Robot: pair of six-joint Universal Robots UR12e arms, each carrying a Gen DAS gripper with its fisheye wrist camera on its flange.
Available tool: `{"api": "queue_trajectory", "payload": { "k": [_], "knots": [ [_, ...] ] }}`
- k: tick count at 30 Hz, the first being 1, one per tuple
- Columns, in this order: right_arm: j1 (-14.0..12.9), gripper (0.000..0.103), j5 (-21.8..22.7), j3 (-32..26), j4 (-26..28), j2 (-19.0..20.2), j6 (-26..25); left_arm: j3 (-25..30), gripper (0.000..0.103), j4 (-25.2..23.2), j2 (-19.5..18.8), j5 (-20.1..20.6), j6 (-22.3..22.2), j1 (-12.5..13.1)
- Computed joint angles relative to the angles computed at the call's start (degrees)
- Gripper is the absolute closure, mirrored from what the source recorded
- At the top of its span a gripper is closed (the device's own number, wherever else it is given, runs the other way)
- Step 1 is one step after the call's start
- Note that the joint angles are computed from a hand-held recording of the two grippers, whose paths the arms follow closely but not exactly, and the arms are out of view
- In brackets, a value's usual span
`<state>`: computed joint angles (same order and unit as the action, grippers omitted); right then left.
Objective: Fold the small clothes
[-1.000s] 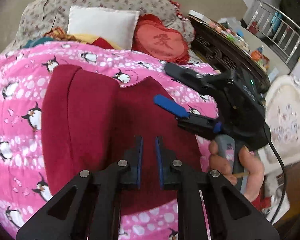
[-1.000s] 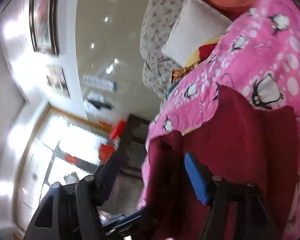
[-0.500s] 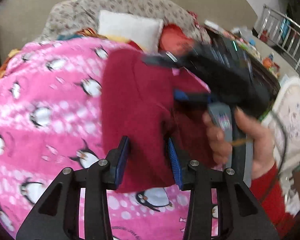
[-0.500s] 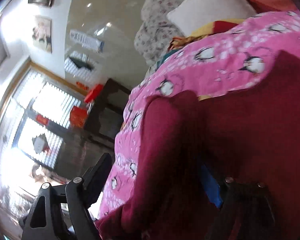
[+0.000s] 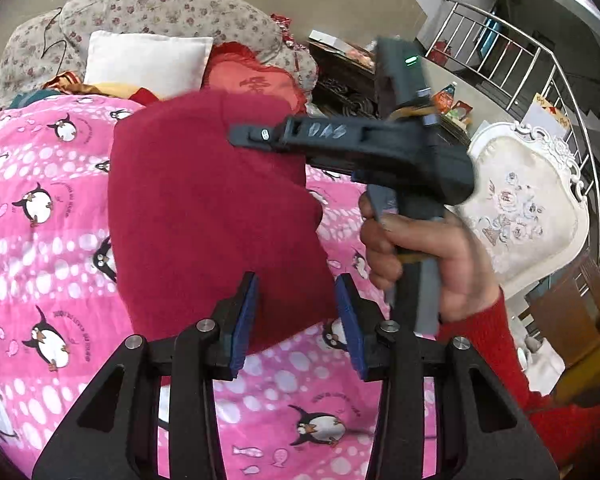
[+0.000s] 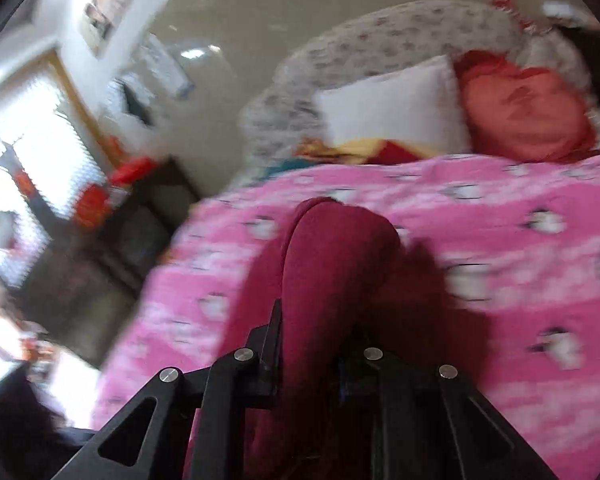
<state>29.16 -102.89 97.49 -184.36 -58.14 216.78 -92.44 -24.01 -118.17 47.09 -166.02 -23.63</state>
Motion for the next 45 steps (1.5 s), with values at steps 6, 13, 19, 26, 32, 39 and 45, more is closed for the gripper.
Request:
{"api": "queue_trajectory", "payload": {
  "k": [6,13,19,26,32,39,45],
  "knots": [
    [-1.9,0.063,1.3,0.2,5.3,1.0,4.5,0.0,0.063,1.7,-0.2,10.7,-0.8,-1.2],
    [2.9,0.061,-5.5,4.0,-1.4,-3.5,-1.8,-0.6,0.063,8.6,-1.2,17.5,-4.6,-1.3],
    [5.5,0.068,-8.6,1.2,9.9,-2.2,-5.3,-0.1,0.063,6.5,-2.9,18.8,-4.6,-2.1],
    [5.1,0.072,-3.7,7.1,4.5,-1.7,0.7,-0.7,0.062,5.4,-3.4,18.7,-2.9,-2.3],
    [5.5,0.048,-2.8,10.0,-10.2,-2.1,2.8,-1.8,0.061,6.5,-2.5,15.2,-6.1,-1.2],
    [3.6,0.052,0.7,6.9,-3.4,-0.3,7.2,-2.1,0.059,6.4,-2.5,15.3,-7.0,-1.4],
    [5.1,0.082,-2.5,7.7,-7.5,-0.8,2.7,-2.4,0.059,5.4,-1.7,13.9,-6.4,-1.1]
  ]
}}
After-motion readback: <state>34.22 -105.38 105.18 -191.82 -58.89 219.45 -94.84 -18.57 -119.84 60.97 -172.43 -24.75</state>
